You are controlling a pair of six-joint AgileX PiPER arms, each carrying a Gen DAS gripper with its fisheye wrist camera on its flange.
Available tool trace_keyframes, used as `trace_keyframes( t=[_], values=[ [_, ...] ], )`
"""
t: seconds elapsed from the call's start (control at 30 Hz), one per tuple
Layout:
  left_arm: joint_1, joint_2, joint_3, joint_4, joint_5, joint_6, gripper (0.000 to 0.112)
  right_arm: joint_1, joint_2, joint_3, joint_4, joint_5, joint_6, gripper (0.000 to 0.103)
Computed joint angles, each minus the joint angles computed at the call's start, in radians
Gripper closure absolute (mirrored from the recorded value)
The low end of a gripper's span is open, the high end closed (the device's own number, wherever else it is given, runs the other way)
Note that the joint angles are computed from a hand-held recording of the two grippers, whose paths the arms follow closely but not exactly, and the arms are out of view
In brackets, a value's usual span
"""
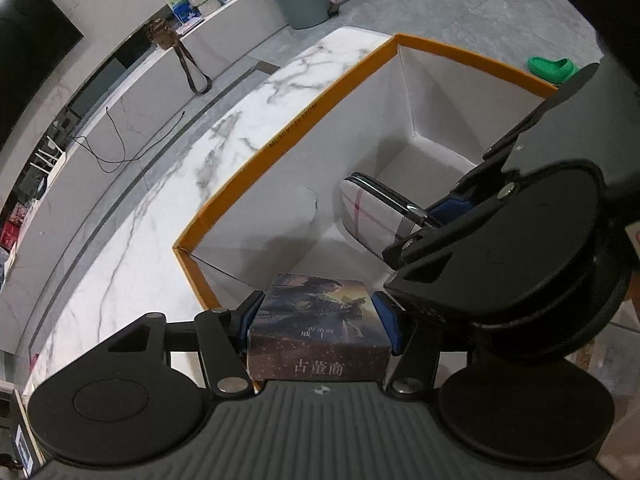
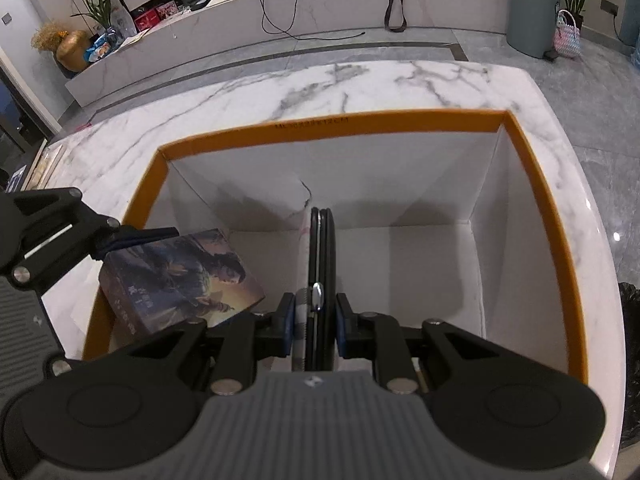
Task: Organize rigid objects
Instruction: 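Lift and carry the book and plaid case over the orange box with both grippers, then open the left gripper to drop the book into the box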
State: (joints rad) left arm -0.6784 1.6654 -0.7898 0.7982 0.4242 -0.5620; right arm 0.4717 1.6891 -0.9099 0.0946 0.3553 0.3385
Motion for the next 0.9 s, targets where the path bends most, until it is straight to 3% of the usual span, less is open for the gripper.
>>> trace_keyframes(
  t=[0.23,0.33,0.6,0.77,0.9],
  values=[
    [-0.029,-0.003,0.014,0.094,0.013,-0.122,0.046,-0.014,0.007,-0.004,0.011,-0.002,-0.016,0.084],
    [-0.04,-0.002,0.02,0.129,0.023,-0.156,0.041,-0.009,0.009,-0.008,-0.004,0.008,0.005,0.084],
    [-0.013,-0.045,0.057,0.102,-0.037,-0.109,0.04,-0.008,0.019,-0.025,-0.022,0.031,0.029,0.084],
    [0.076,-0.136,0.106,-0.088,-0.159,0.064,0.037,-0.01,0.021,-0.031,-0.058,0.048,0.065,0.084],
    [0.118,-0.192,0.123,-0.295,-0.188,0.248,0.035,-0.021,0.013,-0.026,-0.051,0.047,0.076,0.084]
  ],
)
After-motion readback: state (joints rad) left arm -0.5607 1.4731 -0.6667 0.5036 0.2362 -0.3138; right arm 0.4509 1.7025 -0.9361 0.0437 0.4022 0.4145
